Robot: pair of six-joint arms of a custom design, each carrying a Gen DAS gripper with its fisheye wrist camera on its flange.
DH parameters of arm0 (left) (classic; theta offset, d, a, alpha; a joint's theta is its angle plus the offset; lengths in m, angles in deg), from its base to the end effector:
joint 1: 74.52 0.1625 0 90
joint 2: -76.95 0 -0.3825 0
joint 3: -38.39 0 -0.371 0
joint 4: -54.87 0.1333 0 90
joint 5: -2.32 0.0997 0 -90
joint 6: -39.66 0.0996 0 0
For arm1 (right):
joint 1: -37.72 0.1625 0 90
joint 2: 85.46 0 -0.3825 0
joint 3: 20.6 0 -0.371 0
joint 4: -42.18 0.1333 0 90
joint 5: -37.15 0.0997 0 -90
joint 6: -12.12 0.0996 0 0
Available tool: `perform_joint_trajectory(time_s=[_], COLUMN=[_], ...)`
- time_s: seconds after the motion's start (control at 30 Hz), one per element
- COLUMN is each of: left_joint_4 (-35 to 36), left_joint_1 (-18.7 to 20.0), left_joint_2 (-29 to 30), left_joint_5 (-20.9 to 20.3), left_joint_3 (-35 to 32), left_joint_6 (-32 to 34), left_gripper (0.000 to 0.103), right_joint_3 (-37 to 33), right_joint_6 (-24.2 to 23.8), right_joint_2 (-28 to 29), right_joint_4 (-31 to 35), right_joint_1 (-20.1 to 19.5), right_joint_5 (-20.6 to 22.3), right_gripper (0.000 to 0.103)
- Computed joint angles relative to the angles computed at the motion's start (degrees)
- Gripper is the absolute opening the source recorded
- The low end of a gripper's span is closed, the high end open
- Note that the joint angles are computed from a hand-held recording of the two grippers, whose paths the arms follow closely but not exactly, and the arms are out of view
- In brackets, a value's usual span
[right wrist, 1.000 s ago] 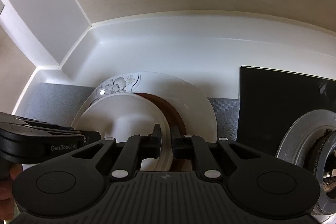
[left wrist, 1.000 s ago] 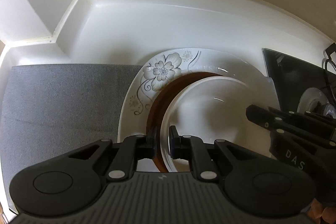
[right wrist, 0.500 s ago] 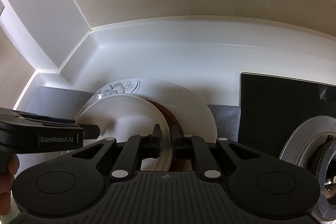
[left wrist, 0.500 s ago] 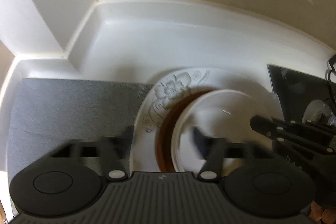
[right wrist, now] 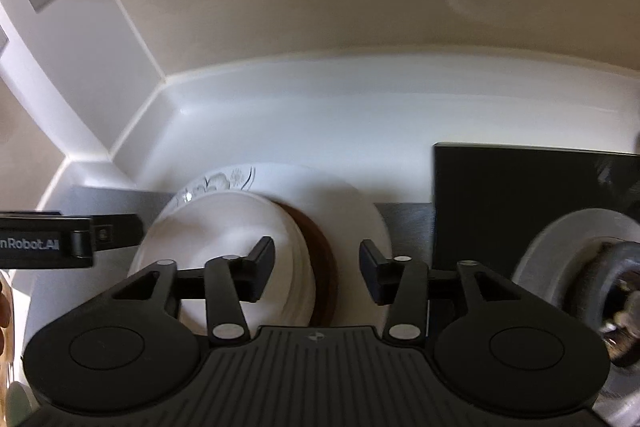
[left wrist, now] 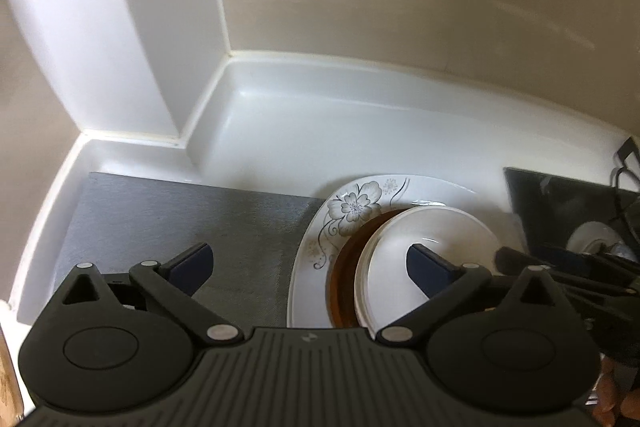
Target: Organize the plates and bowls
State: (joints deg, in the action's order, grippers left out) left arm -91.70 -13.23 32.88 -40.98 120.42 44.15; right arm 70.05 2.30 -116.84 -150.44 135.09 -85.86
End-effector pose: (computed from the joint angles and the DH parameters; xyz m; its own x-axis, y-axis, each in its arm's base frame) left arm -0.1479 -0.6984 0.1674 -0.6752 0.1904 -0.7126 0.5097 0.8188 -0.2642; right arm 0.1612 -0.6305 0.0505 -0.8508 0.1365 0.5074 -0.2419 0.7555 -0.6088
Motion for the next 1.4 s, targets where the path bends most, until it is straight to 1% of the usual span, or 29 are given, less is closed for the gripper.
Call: perform_joint_trajectory(time_s=[0.03, 0.1, 0.13, 0.2, 0.33, 0.47, 0.57, 0.67, 0.77, 0.87, 1.03, 1.27, 1.4], left_joint_4=[-0.3, -1.1, -1.4, -2.3, -3.3, -5.4, -7.1, -6.4, -5.6, -6.6, -6.6, -4.6, -2.8], left_joint_1=[-0.2, -0.5, -0.8, -1.3, -2.7, -4.5, -5.9, -6.5, -7.0, -7.7, -8.9, -9.0, -8.5], left_joint_2=[-1.1, -3.5, -4.7, -7.3, -13.1, -20.2, -25.4, -30.4, -35.0, -38.9, -44.4, -49.9, -51.9], left_joint_5=[-0.3, -1.0, -1.4, -2.3, -3.8, -4.3, -3.2, -2.9, -2.4, -1.7, -0.8, 0.6, 0.8], left_joint_3=[1.2, 4.0, 5.4, 8.4, 15.2, 23.8, 30.5, 35.9, 40.4, 44.6, 49.1, 51.5, 51.9], left_joint_6=[-0.1, 0.0, 0.0, 0.4, 0.7, 1.5, 2.3, 1.3, 0.0, 0.7, 1.1, 0.5, 0.2], left_gripper=[0.103, 0.103, 0.103, 0.103, 0.103, 0.103, 0.103, 0.103, 0.103, 0.103, 0.103, 0.103, 0.103], right_joint_3=[1.2, 3.9, 5.5, 8.5, 14.2, 18.9, 21.7, 23.9, 25.3, 26.1, 26.3, 26.7, 25.8], right_joint_6=[-0.3, -1.1, -1.9, -2.8, -4.4, -3.7, -3.3, -3.3, -1.2, 1.1, 1.7, 5.2, 5.4], right_joint_2=[-0.5, -1.6, -2.1, -3.0, -3.8, -3.8, -3.0, -1.7, -0.6, 0.6, 2.7, 3.5, 4.3], right_joint_4=[-1.8, -5.5, -7.4, -11.1, -18.5, -23.6, -27.1, -29.9, -31.0, -31.9, -32.1, -28.7, -26.9], right_joint_1=[0.5, 1.6, 2.2, 3.6, 7.0, 10.6, 13.7, 16.5, 19.1, 21.6, 24.9, 27.4, 28.2], right_joint_5=[-0.5, -1.4, -1.5, -1.9, -2.8, -4.7, -7.7, -10.8, -13.5, -15.4, -17.3, -17.6, -17.6], right_gripper=[0.059, 0.064, 0.069, 0.074, 0.080, 0.082, 0.084, 0.086, 0.086, 0.087, 0.088, 0.088, 0.088])
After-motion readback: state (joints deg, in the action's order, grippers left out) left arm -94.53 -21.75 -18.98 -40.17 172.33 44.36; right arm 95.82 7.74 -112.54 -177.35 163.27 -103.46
